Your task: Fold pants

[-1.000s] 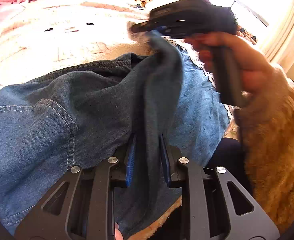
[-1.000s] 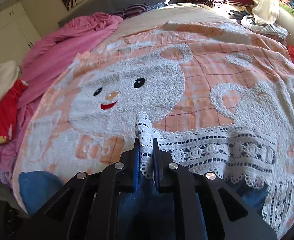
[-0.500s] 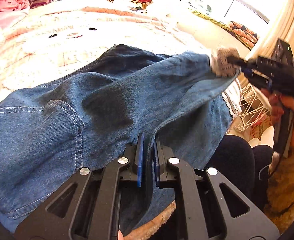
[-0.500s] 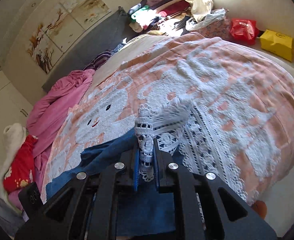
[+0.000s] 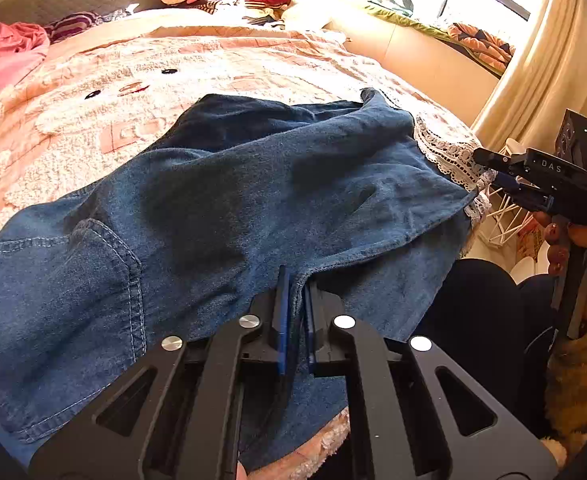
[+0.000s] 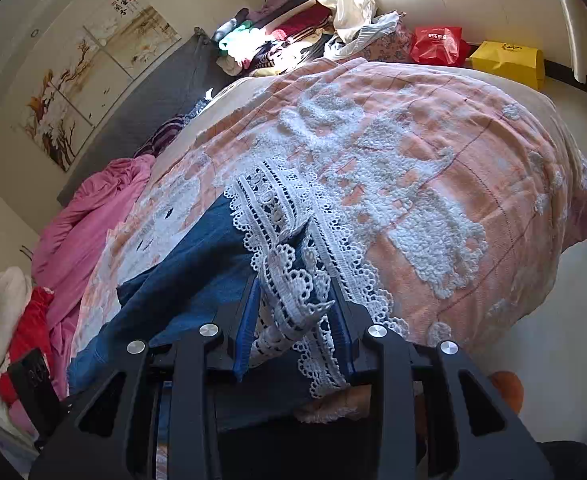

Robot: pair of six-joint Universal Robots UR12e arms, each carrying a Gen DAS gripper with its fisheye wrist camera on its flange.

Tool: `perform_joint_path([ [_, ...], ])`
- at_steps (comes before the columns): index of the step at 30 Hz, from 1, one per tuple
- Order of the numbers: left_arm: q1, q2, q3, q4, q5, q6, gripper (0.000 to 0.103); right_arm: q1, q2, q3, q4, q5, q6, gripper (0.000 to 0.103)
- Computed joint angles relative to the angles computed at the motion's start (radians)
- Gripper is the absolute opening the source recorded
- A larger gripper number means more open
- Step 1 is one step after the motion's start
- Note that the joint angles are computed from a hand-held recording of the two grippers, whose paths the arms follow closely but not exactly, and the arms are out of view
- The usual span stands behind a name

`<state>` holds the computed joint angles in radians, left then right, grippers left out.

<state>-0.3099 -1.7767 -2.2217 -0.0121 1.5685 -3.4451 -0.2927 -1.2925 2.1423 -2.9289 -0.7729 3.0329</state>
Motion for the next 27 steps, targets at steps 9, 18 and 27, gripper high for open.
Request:
perform_joint_path([
  [9,-0.013,0.031,-0.008,0.016,0.027,0.056,0.000,-0.020,0.019,0.003,0.006,0.024,-0.064,0.011],
  [18,-0.037,0.023,-0.004,-0.034,0.016,0.141,0.000,-0.001,0.020,0.005,-0.021,-0.099,-0.101,0.011],
  [27,-0.042,0.018,-0.006,-0.056,0.011,0.152,0.000,0.010,0.025,0.007,-0.039,-0.148,-0.116,0.013],
])
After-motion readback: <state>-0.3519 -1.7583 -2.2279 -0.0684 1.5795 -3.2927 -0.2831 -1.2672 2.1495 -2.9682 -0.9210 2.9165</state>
